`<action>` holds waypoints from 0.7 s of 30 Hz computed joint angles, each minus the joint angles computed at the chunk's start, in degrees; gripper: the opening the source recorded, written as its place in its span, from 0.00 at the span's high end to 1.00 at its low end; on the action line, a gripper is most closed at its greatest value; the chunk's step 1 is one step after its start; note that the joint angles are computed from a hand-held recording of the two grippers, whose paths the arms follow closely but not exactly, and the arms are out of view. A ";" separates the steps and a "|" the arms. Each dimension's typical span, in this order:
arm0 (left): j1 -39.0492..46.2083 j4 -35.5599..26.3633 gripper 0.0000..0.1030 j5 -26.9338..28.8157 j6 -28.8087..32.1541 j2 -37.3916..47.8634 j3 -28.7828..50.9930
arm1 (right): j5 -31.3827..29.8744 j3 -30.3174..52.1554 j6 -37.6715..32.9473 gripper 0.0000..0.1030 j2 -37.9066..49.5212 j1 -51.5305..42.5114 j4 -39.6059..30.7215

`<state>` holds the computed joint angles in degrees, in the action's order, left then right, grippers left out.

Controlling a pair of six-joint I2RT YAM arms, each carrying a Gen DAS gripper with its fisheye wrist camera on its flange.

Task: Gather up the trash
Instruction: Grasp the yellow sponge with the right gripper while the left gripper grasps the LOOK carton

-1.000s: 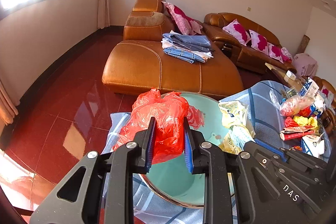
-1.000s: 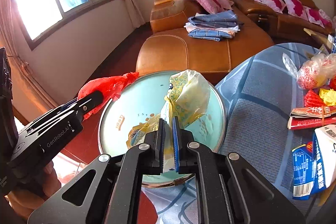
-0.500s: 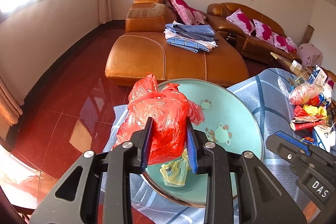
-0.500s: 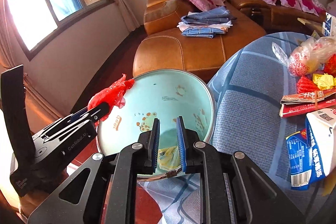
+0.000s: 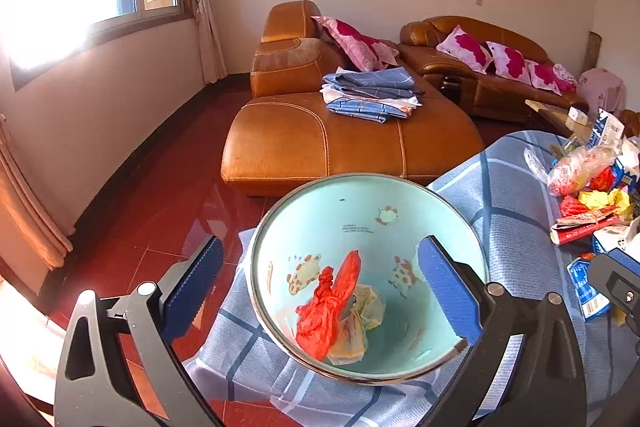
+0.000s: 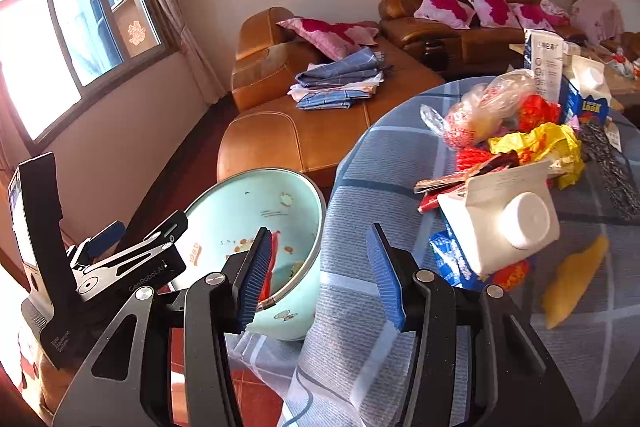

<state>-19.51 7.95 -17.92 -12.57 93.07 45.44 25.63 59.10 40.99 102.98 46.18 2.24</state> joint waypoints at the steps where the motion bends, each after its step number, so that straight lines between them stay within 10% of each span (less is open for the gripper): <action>1: -0.76 -0.28 0.07 -0.35 0.06 -0.51 -0.22 | 1.22 -1.00 0.80 0.47 -1.19 0.25 -0.62; 21: -13.74 -6.27 0.06 -3.55 -2.34 -7.55 -1.95 | 11.37 -17.24 10.00 0.42 -18.05 0.82 -3.41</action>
